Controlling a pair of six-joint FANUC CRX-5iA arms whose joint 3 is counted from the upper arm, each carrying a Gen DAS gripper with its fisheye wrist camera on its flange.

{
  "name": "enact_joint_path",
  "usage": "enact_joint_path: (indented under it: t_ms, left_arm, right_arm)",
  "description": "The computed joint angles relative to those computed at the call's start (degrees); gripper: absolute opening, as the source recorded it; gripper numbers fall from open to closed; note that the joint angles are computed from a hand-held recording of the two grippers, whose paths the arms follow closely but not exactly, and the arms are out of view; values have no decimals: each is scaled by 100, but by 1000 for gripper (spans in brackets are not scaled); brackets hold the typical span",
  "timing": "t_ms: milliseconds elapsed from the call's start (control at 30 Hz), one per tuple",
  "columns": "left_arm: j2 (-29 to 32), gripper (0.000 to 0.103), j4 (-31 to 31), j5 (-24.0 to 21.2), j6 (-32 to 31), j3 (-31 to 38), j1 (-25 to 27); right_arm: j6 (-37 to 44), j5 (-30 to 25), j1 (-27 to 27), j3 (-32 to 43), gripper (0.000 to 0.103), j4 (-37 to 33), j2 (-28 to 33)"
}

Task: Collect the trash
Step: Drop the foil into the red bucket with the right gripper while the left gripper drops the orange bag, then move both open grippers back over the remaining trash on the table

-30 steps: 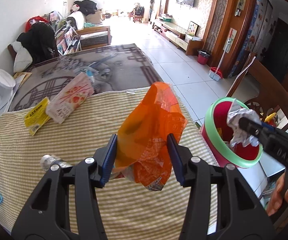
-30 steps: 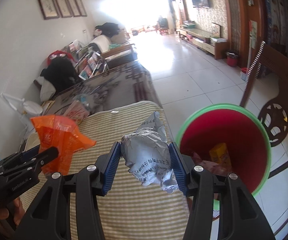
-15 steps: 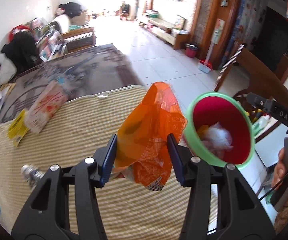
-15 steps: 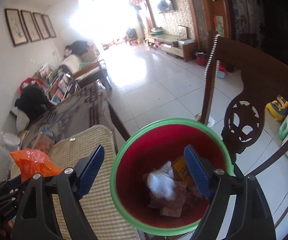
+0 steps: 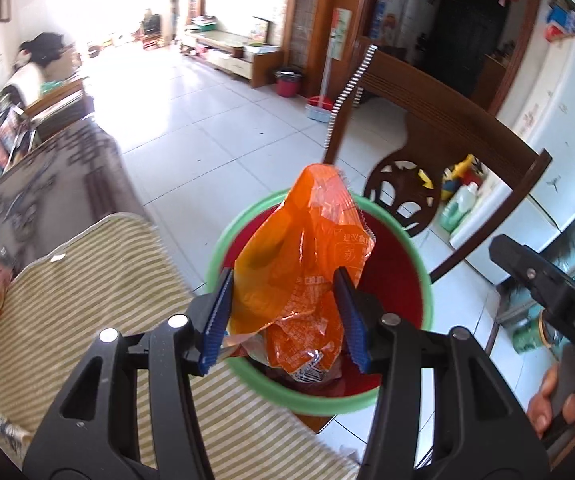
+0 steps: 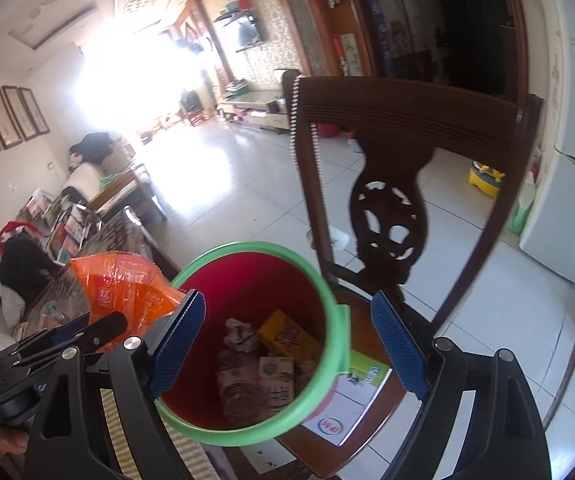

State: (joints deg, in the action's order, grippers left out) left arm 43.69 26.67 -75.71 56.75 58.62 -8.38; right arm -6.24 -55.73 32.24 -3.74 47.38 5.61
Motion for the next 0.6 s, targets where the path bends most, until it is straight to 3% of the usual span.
enact_joint_path:
  t_ms: [67,167,400,600]
  left_arm:
    - [155,58,20,-214,-10,276,-41]
    - [-200,74,162,118,-161,-365,17]
    - [-626,83,129,336,-139,-966,322]
    - [-971,84,-256,600,224,-1456,869]
  right_arm:
    - [-97,-93,29,-104,82,44,-92]
    - [-203,-160,70,-189,82,80,-155]
    - [48,127,68,125,82,-29,86]
    - [986,434,160,1003,83,-505,724]
